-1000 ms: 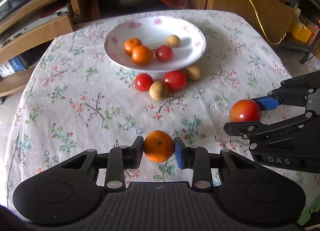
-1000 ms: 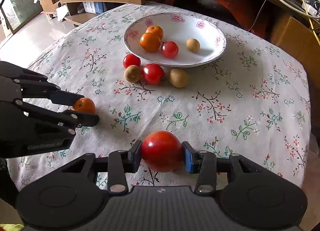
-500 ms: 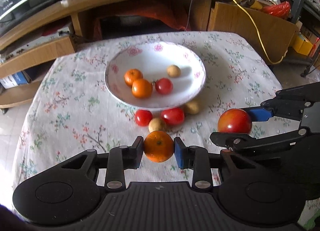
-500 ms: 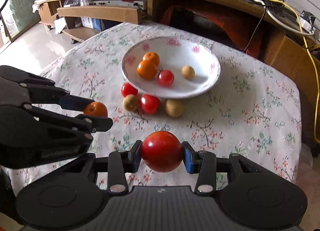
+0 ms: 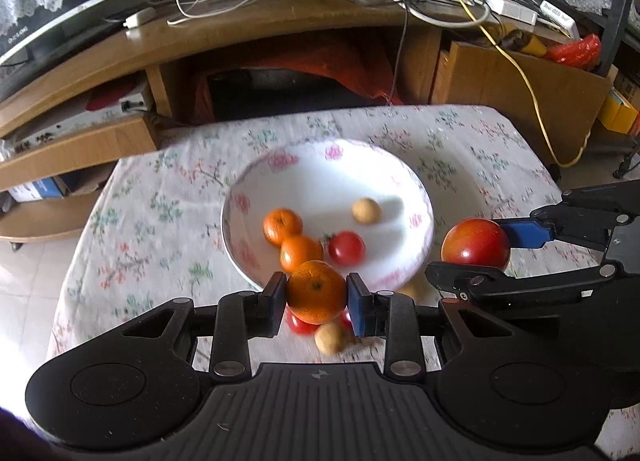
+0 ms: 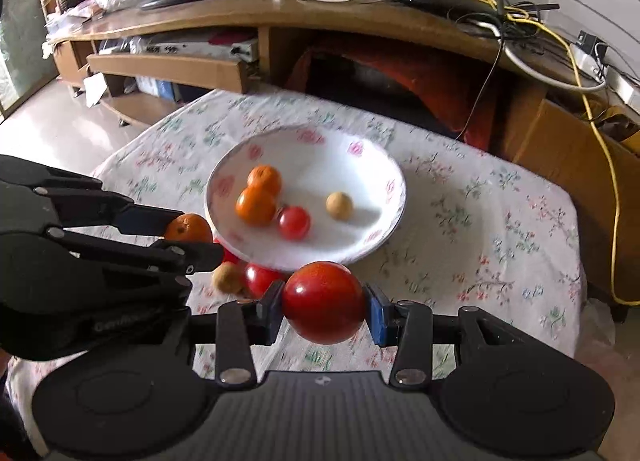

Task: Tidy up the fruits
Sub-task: 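Carry the tangerine and the large tomato up over the white bowl with both grippers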

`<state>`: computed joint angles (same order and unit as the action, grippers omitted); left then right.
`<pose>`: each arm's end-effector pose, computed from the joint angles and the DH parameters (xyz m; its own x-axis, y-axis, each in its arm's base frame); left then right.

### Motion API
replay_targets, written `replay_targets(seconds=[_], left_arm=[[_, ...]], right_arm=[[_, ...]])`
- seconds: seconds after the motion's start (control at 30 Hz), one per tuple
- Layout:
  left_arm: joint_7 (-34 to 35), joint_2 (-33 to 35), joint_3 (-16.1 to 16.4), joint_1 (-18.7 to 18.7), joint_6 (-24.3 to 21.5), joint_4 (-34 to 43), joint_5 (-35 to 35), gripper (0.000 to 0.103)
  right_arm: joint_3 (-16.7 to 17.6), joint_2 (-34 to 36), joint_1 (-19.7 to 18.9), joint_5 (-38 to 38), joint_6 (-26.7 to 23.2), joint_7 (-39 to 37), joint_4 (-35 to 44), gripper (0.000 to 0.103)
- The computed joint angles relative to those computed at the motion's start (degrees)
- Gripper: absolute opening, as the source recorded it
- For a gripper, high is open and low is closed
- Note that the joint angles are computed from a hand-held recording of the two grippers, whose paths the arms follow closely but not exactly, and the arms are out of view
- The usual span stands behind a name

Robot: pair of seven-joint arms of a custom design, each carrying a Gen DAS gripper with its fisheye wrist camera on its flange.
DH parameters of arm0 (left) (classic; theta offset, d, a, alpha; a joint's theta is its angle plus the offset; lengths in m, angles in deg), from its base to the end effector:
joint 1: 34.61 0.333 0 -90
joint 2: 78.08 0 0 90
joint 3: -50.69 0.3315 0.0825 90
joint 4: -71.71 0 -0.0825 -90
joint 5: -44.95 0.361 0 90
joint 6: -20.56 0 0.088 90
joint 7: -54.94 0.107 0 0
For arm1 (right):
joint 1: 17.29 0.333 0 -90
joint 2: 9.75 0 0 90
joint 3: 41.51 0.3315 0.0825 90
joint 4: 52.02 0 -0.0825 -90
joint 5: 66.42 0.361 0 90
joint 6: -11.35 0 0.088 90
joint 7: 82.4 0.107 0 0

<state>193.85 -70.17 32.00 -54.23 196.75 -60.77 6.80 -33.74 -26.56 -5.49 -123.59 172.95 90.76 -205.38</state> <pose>0.4579 -0.2935 0.3798 -0.7447 -0.6663 -0.0375 -0.5136 0.6081 -0.6053 0.3630 0.1734 0.3908 -0.2025 -0.9791 -0.0201 -0.7781 0.1733 -0.6038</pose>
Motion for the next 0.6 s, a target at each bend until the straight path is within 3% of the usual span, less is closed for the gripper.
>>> replay_targets(seconds=[0.23, 0.6], left_arm=[[-9.3, 3.4, 4.4, -3.2, -0.7, 3.8, 10.1, 0.039], [-17.5, 8.0, 7.5, -5.2, -2.8, 9.6, 18.6, 0.038]], right_arm=[[-1.5, 2.8, -2.0, -2.6, 1.4, 0.1, 2.7, 0.043], [-4.1, 7.8, -4.4, -5.0, 5.0, 0.9, 5.8, 0.043]])
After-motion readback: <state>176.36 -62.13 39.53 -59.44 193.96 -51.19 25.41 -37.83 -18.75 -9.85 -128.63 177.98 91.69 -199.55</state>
